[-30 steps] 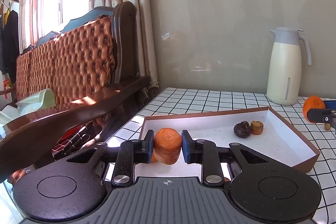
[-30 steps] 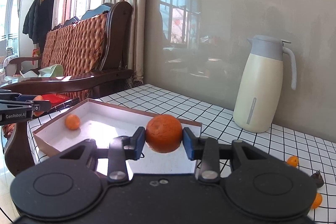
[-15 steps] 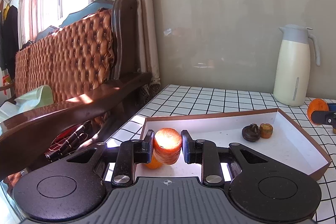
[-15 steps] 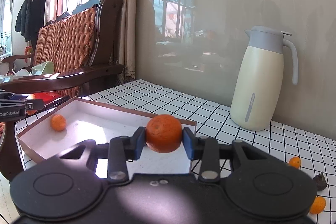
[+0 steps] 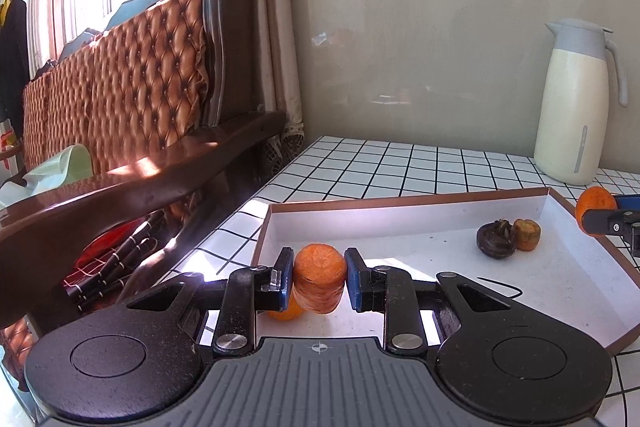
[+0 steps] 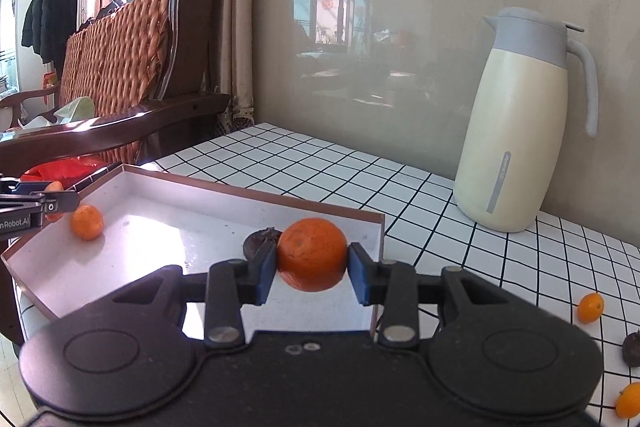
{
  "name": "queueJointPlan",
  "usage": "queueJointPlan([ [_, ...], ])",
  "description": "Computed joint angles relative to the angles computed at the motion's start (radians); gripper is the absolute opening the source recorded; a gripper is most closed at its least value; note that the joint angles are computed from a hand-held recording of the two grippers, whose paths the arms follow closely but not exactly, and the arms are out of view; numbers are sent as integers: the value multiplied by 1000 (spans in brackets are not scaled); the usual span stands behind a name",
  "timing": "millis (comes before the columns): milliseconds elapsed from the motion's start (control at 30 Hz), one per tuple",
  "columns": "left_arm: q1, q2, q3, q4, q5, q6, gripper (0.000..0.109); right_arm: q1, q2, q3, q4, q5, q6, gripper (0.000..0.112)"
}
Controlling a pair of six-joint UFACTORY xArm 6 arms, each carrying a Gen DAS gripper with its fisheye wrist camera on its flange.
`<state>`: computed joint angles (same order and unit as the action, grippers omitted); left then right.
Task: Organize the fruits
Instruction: 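Carry the carrot slice and large orange over the box tray with both tools, then open both tools to release the carrot slice and orange into the tray, then move both open tools back toward the remaining fruits on the table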
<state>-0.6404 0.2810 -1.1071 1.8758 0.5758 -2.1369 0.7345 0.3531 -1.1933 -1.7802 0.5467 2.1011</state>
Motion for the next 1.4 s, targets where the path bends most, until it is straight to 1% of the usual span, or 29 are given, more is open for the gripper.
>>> queueJointPlan([
  [67,4,18,-22,-14,-4,19,28,-12,16,-20,-6,-20,-10,31],
  [100,1,28,-32,-28,3,39,29,-10,26,-32,17,-4,-50,42],
  [133,-12,30,-28,-38,41,40,58,3,32,-34,33,53,-68,78],
  [167,-29,29,-20,-30,87,22,103,25,29,-23,23,139,-45,96],
  [200,-43,22,-2,19,128,-16,102,35,14,1,-29,183,21,96],
  [233,-41,18,0,28,127,-12,103,33,2,17,-55,185,61,96],
  [267,-39,16,2,31,128,-22,103,20,-5,19,-45,157,60,96],
  [333,-37,7,15,45,140,-58,103,30,-13,38,-57,195,94,97],
  [467,-41,-13,44,51,149,-76,103,40,-20,58,-45,204,63,97],
  [567,-64,-42,80,62,176,-89,103,41,-31,71,-41,175,56,97],
  [700,-91,-83,122,80,200,-127,103,57,-59,102,-35,178,57,97],
  [900,-140,-108,140,79,224,-138,103,84,-144,200,-28,239,117,97],
  [1000,-168,-113,140,75,223,-130,103,94,-196,260,-20,263,137,97],
  [1200,-241,-133,160,96,208,-159,103,122,-296,374,22,308,136,97],
  [1400,-301,-111,121,104,207,-161,103,159,-392,480,67,367,115,97],
])
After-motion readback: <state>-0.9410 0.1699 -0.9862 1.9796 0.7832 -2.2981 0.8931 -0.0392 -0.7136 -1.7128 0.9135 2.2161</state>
